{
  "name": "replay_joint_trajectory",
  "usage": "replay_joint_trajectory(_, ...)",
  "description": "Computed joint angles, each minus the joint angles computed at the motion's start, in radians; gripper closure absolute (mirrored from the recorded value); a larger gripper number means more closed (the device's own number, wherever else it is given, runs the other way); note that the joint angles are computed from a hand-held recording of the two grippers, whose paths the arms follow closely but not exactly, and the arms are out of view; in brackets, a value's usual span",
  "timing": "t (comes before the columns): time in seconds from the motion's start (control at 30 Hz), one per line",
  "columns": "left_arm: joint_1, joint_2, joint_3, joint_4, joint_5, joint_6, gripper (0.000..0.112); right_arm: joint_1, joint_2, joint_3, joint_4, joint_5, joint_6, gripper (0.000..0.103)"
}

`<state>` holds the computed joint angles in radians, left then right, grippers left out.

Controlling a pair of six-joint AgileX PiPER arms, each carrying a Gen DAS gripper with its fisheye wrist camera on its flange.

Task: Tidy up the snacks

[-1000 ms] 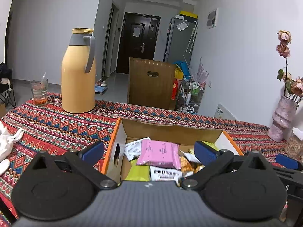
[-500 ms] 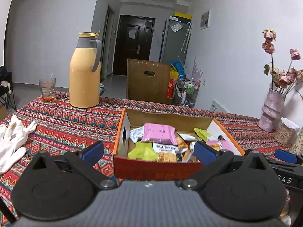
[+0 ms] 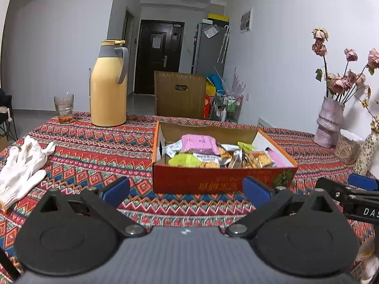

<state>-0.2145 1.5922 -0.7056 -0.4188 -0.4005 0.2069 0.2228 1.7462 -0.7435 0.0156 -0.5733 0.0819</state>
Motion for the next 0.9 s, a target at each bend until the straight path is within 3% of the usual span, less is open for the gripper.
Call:
replay_joint_trajectory(0.6, 0.021, -0.008, 0.139, 0.204, -0.021, -0.196, 0.009, 0.017, -0.018, 0.147, 0.040, -0.042, -0.017, 0.000)
replay_joint_trajectory(0.9, 0.014, 0.024, 0.150, 0.215, -0.010, -0.211, 0.009, 0.010, -0.006, 0.175, 0.033, -0.038, -0.006, 0.000)
